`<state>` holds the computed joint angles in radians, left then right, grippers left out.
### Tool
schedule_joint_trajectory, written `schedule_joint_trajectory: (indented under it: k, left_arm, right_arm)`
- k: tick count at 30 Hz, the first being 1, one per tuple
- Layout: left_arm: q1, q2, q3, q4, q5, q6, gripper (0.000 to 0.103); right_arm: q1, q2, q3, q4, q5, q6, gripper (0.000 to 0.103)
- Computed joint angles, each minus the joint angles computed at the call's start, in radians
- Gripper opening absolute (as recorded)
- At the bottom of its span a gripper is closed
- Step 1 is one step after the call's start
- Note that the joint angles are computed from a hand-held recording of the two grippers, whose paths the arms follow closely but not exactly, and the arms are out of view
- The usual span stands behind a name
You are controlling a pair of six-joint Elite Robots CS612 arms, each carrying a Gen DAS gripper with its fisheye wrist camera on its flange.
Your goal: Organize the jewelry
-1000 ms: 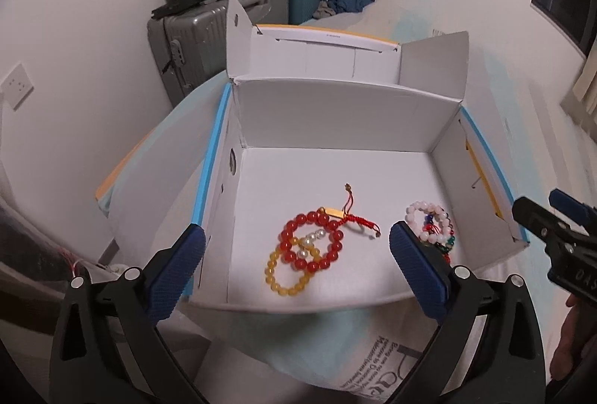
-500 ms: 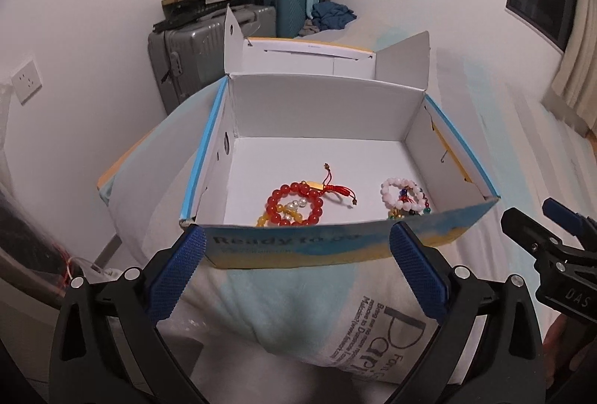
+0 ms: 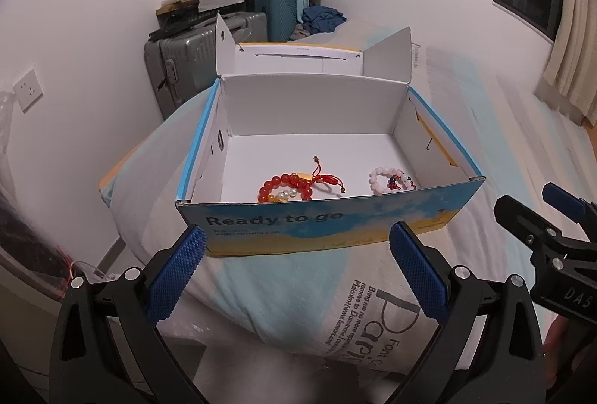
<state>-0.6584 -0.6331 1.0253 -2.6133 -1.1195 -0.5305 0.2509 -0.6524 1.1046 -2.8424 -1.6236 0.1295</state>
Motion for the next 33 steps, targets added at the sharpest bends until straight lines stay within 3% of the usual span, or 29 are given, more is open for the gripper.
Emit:
schedule_joint_trajectory:
  k: [33]
  left_arm:
    - [-0.009, 0.008, -0.011, 0.057, 0.039, -0.049, 0.097]
  right_arm:
    - [-0.006, -0.007, 0.019, 0.018, 0.008, -0.01, 0.095]
